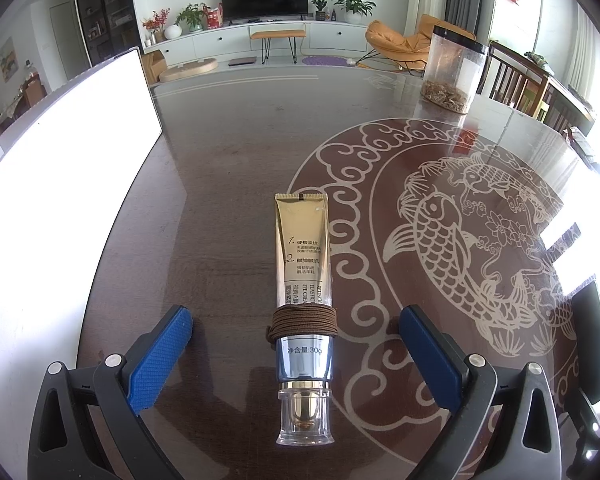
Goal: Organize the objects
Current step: 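Lift the gold tube and soap box toward the bin with both tools, then open the left tool to drop the tube while the right tool drops the soap box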
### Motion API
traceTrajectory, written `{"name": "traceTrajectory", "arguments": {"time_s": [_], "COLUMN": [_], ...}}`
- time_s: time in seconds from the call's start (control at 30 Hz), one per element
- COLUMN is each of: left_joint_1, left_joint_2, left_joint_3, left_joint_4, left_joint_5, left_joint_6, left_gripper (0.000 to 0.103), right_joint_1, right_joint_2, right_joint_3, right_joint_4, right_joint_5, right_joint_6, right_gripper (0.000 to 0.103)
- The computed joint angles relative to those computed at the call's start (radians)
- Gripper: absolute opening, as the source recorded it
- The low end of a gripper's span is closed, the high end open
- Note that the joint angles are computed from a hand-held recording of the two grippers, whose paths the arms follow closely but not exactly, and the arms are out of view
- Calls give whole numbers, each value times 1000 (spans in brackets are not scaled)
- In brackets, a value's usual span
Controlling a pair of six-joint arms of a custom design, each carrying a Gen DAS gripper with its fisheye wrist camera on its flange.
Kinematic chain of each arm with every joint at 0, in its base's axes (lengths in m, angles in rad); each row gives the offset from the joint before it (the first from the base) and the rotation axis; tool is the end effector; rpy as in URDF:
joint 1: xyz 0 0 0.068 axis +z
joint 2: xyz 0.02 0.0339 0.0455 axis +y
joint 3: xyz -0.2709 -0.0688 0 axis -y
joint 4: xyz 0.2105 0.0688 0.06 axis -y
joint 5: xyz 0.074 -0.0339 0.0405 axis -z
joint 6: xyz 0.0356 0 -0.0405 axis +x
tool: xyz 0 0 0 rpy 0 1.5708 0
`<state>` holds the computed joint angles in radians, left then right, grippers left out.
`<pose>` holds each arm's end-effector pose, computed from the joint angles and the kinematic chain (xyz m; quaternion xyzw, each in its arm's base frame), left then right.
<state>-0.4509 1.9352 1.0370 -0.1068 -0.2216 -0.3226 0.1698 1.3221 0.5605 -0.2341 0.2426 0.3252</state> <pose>0.3211 -0.1467 0.1476 0.0304 0.9544 -0.0063 0.2970 0.2046 0.0264 0.1831 0.1081 0.9464 -0.0435 0.3014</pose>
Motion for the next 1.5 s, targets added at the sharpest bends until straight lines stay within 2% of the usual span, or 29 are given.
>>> {"name": "traceTrajectory", "arguments": {"time_s": [0.23, 0.27, 0.3, 0.33, 0.37, 0.4, 0.47, 0.5, 0.6, 0.77, 0.93, 1.07, 1.17, 1.27, 1.33, 1.4, 1.5], "left_joint_1": [13, 15, 14, 7, 2, 2, 6, 10, 26, 42, 138, 359, 650, 904, 1056, 1155, 1240], "left_joint_2": [-14, -15, -33, -63, -77, -85, -118, -154, -285, -517, -767, -928, -958, -896, -823, -755, -668], "left_joint_3": [3, 5, -19, -59, -71, -76, -112, -149, -253, -340, -300, -201, -113, -84, -88, -92, -107], "left_joint_4": [-34, -39, -13, 35, 41, 30, 33, 39, 44, -35, -218, -413, -569, -638, -651, -656, -648], "left_joint_5": [47, 50, 55, 58, 57, 70, 95, 115, 171, 249, 340, 491, 624, 704, 706, 692, 615], "left_joint_6": [56, 62, 80, 112, 135, 148, 142, 130, 92, 51, 86, 187, 371, 539, 638, 692, 741], "left_gripper": [103, 98, 85, 44, 28, 28, 27, 27, 27, 27, 27, 27, 27, 27, 27, 27, 28], "right_joint_1": [0, 0, -1, -18, -33, -43, -59, -72, -155, -190, 25, 271, 457, 605, 694, 741, 801], "right_joint_2": [0, 0, 3, 15, 33, 45, 48, 54, 44, -86, -175, -144, -37, 132, 283, 414, 619], "right_joint_3": [0, 0, 4, 28, 64, 87, 119, 145, 190, 236, 376, 520, 664, 842, 993, 1121, 1333], "right_joint_4": [1, 1, -4, -33, -70, -94, -112, -137, -202, -318, -429, -450, -439, -420, -426, -451, -533], "right_joint_5": [0, 0, -2, -31, -52, -68, -78, -98, -263, -410, -347, -250, -191, -197, -193, -189, -197], "right_joint_6": [0, 0, -4, -27, -41, -50, -77, -103, -135, -103, -6, 106, 174, 208, 208, 197, 197], "right_gripper": [103, 103, 103, 103, 103, 100, 64, 60, 59, 59, 59, 59, 59, 59, 59, 59, 59]}}
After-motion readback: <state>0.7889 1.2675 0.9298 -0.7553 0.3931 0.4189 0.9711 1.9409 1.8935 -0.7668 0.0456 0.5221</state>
